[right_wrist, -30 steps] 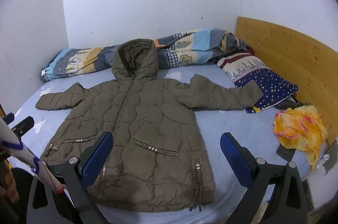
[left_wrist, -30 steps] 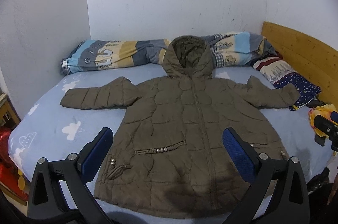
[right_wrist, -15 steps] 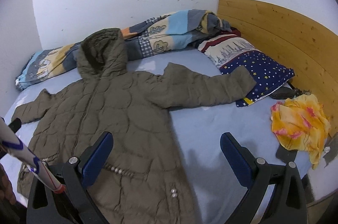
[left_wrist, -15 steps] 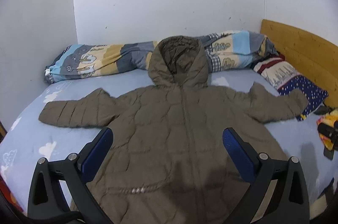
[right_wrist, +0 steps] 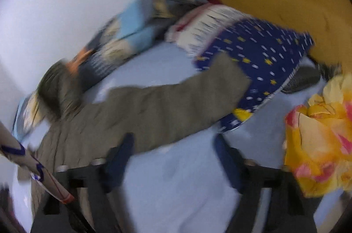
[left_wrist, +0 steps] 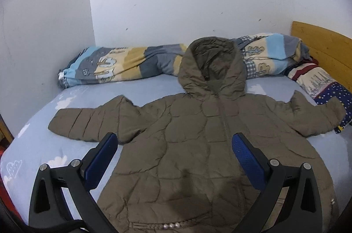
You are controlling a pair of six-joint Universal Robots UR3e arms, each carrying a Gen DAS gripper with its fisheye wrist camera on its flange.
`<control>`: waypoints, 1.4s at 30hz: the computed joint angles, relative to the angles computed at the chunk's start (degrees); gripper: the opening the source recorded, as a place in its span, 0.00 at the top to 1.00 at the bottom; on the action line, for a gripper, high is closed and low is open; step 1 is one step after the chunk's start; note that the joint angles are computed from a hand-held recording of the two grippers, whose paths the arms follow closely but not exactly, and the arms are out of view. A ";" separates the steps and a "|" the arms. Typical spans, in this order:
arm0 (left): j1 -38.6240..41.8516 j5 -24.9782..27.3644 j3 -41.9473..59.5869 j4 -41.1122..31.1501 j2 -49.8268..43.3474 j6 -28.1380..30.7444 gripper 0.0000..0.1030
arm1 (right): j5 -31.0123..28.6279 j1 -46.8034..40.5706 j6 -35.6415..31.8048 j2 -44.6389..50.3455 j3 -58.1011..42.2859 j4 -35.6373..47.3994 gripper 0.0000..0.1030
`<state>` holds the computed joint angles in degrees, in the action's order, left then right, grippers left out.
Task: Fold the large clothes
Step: 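Grasp the sleeve cuff of the olive jacket with the right tool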
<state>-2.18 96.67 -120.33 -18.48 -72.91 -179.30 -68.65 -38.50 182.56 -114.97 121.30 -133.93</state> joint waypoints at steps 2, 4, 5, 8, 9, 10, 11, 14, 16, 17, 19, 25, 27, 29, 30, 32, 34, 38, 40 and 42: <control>0.76 -0.11 0.48 -0.51 -1.13 -0.18 0.00 | 0.24 -2.68 0.43 6.74 -1.81 -3.91 0.40; 1.64 -0.74 0.69 -1.20 -1.94 -0.45 0.00 | -1.24 -3.13 2.91 13.89 -5.13 -7.09 0.41; 1.63 -0.67 1.08 -1.49 -2.68 -0.59 0.00 | -1.35 -3.34 3.60 16.37 -6.44 -8.13 0.41; 1.15 0.19 1.05 -1.27 -3.97 -0.65 0.00 | -4.98 -2.56 5.45 24.16 -11.08 -9.07 0.55; 1.18 0.13 1.00 -1.16 -4.28 -0.46 0.00 | -4.69 -3.08 5.66 26.16 -11.77 -9.67 0.57; 1.22 0.11 0.88 -1.08 -4.35 -0.23 0.00 | -5.22 -3.17 5.95 27.99 -12.53 -10.23 0.57; 0.91 0.57 0.82 -0.74 -4.75 -0.06 0.00 | -5.25 -3.45 5.81 29.05 -12.52 -11.26 0.58; 0.42 1.40 0.79 -0.36 -5.60 0.41 0.00 | -4.56 -4.08 6.32 32.35 -12.43 -14.87 0.61; 0.55 1.06 0.95 -0.89 -5.88 0.53 0.00 | -2.05 -4.88 5.90 33.49 -11.60 -16.91 0.78; 0.36 1.32 1.09 -1.03 -6.10 0.51 0.00 | -1.96 -4.86 5.68 32.68 -10.42 -18.53 0.81; 0.25 1.64 1.33 -1.15 -6.09 0.42 0.00 | -0.80 -5.10 5.83 29.50 -7.16 -21.58 0.84; 2.54 -0.52 0.77 -2.46 -2.65 -0.19 0.00 | 1.04 -3.06 4.88 15.43 -6.08 -16.89 0.87; 3.64 -1.49 0.66 -3.36 -1.29 -0.12 0.00 | 1.35 -1.48 5.33 11.39 -8.65 -12.89 0.87; 5.18 -2.91 0.27 -4.29 0.50 -0.02 0.00 | 1.39 1.84 6.14 7.91 -13.64 -8.03 0.87; 6.01 -3.66 0.19 -4.81 1.36 0.03 0.00 | 0.00 4.63 7.11 7.93 -16.62 -6.74 0.87; 8.40 -5.56 -0.55 -5.76 3.70 0.65 0.00 | -1.61 10.21 8.59 7.99 -22.97 -3.69 0.87; 11.10 -7.78 -0.99 -7.13 5.66 1.50 0.00 | -7.48 20.62 11.33 11.97 -32.54 -1.60 0.87; 17.35 -12.72 -1.89 -10.27 9.93 3.19 0.00 | -16.67 39.52 15.19 22.30 -50.19 1.21 0.87; 20.39 -14.87 -2.56 -11.20 11.87 4.13 0.00 | -19.36 46.55 15.95 27.88 -57.55 1.91 0.87; 23.64 -16.67 -3.22 -12.41 13.67 5.22 0.00 | -20.86 53.58 17.12 36.27 -67.70 3.94 0.87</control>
<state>21.46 80.00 -123.55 -30.89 -59.24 -174.08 -89.51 15.08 199.68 -78.69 53.60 -129.99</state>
